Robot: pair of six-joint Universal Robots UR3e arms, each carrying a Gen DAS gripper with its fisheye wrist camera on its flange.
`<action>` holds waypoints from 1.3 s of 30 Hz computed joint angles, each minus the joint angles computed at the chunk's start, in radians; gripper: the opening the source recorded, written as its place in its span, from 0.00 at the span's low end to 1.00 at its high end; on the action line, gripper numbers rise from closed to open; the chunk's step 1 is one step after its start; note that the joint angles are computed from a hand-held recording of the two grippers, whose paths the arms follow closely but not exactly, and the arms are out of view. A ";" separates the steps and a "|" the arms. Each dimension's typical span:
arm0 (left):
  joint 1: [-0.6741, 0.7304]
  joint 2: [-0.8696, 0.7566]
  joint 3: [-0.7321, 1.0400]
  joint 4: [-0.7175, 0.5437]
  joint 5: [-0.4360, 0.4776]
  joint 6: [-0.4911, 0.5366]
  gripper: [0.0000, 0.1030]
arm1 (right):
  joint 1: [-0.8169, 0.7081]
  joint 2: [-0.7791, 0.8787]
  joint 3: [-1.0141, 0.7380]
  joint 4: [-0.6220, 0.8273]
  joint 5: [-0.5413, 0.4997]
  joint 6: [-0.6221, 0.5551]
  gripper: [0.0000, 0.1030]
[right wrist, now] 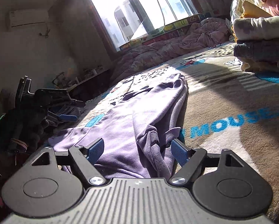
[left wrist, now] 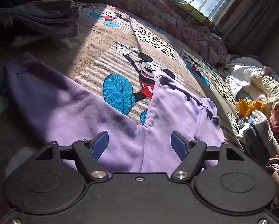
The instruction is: Fold clothes
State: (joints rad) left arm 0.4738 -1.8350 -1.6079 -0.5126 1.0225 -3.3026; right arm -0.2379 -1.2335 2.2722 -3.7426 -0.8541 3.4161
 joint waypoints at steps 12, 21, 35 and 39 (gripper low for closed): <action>0.353 0.124 -0.423 0.272 -0.205 -0.178 0.78 | -0.126 -0.145 0.201 0.070 0.063 0.189 0.95; 0.399 -0.234 -0.159 0.494 -0.261 -0.406 0.64 | -0.123 -0.203 0.233 0.151 0.002 0.173 0.97; 0.346 -0.343 0.111 0.442 -0.375 -0.315 0.12 | -0.052 -0.142 0.197 0.102 -0.086 0.144 0.99; 0.267 -0.262 0.114 0.478 -0.431 -0.320 0.12 | -0.055 -0.111 0.189 0.051 -0.075 0.170 0.99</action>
